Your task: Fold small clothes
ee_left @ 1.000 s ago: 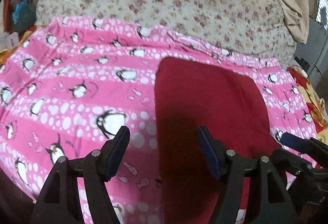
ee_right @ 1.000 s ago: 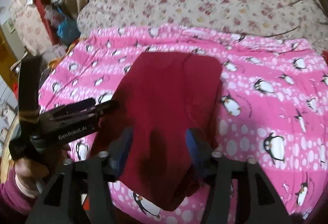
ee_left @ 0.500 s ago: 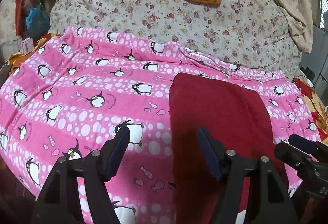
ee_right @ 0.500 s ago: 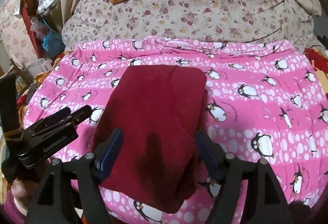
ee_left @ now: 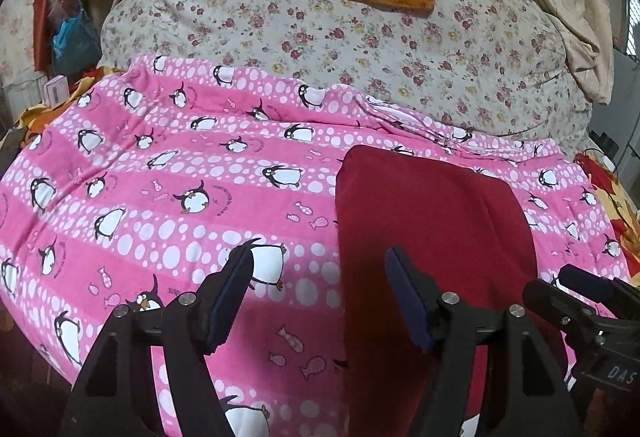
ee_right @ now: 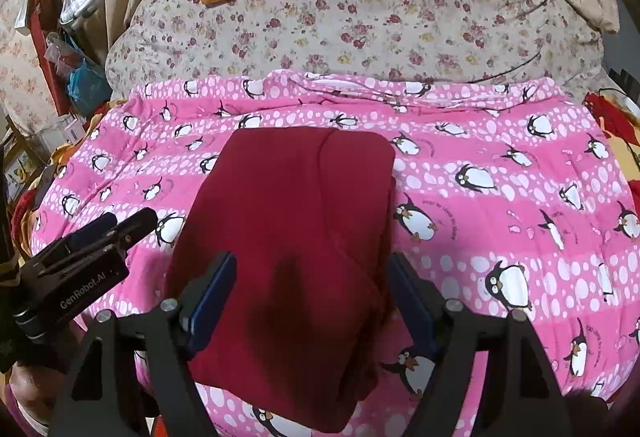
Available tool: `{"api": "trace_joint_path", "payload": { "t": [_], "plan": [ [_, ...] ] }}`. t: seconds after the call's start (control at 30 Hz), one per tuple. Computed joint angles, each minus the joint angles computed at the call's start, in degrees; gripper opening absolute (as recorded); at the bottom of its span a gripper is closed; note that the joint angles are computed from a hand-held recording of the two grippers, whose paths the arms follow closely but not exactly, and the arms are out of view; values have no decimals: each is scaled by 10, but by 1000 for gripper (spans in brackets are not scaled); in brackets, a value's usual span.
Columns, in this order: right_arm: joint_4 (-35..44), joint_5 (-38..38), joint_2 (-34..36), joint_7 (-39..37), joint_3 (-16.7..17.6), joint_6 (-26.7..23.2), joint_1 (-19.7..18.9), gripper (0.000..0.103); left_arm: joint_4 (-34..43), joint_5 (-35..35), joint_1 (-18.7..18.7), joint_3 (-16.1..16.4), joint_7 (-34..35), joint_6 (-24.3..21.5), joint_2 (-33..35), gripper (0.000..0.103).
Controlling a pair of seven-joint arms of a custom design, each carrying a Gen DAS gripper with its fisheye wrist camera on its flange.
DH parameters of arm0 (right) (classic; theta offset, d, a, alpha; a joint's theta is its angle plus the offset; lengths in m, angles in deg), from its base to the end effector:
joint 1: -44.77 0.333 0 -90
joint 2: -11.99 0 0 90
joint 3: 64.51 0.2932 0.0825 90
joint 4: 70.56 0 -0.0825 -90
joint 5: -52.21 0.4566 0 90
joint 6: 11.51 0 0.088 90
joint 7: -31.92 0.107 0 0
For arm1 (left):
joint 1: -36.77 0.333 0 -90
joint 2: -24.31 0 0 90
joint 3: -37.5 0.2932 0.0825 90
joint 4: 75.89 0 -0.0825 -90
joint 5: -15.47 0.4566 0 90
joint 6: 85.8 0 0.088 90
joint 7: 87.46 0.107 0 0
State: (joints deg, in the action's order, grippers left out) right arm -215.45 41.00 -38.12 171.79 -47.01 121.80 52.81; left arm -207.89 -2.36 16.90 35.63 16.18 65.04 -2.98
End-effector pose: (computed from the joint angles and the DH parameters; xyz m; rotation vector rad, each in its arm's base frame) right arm 0.3881 0.1966 0.5838 -1.4221 2.0632 -0.6741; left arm 0.5031 -0.1944 0.5834 -1.4245 2.1777 -1.0479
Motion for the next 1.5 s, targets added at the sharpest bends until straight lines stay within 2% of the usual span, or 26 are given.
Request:
{"api": "trace_joint_path", "payload": {
  "t": [1.5],
  "plan": [
    [-10, 25, 27, -12, -18, 34, -1, 81, 13, 16, 6, -15, 7, -13, 23, 49]
  ]
}}
